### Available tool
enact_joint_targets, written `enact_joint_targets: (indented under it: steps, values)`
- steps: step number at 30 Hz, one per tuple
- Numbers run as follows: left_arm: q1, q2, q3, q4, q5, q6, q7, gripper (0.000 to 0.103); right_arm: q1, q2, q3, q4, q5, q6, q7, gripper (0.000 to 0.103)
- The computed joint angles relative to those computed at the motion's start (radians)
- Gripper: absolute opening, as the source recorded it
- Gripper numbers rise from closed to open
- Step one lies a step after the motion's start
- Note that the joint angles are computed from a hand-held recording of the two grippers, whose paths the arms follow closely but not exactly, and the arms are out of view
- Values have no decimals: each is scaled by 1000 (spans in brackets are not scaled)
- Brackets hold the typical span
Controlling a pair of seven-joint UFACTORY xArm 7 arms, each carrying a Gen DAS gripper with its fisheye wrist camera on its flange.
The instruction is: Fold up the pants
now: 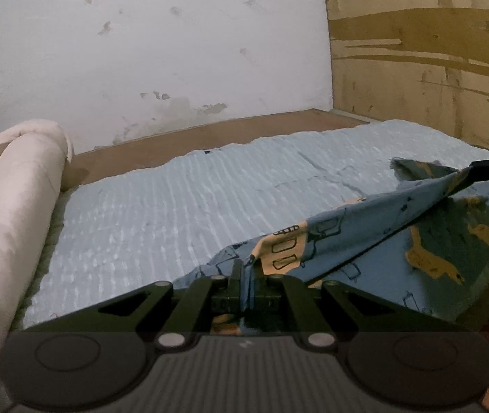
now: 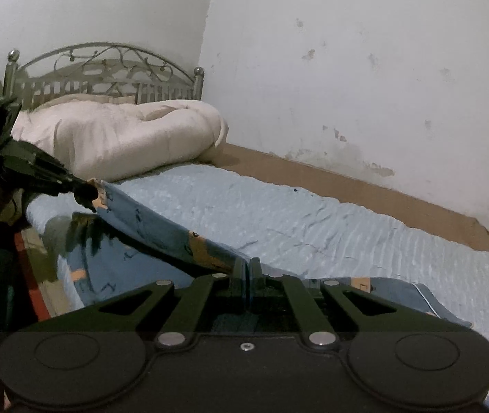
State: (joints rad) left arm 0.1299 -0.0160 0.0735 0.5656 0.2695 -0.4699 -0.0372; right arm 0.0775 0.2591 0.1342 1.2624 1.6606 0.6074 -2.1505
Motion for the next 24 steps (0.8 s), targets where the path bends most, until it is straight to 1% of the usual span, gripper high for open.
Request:
enact_joint_targets:
  steps: [3,5,11,14,17,20,22,24]
  values:
    - [5,-5,5,-26,27,-28,-16,2,-3,-17,-2,-34,5,13,-37,0]
    - [9,-6,10,-39,47,-30,-23,2,-3,-23,-6,-47,2,20,-53,0]
    - [-1,9,-8,-82,-30,-51,71,2,0,-34,-14,-87,-27,19,-90,0]
    - [-3,10,-10,-94,-39,-65,71,2,3,-37,-13,-99,-38,11,-116,0]
    - [10,1,6,-100,34,-70,20,2,-4,-44,-17,-108,-55,33,-118,0]
    - [22,-12,21,-108,107,-64,-24,2,-27,-64,-29,-122,-86,95,-110,0]
    - [21,-16,16,-113,93,-52,-8,2,-37,-77,-36,-133,-117,126,-112,0]
    - [15,-15,7,-122,53,-46,23,2,-34,-85,-37,-148,-150,118,-117,0]
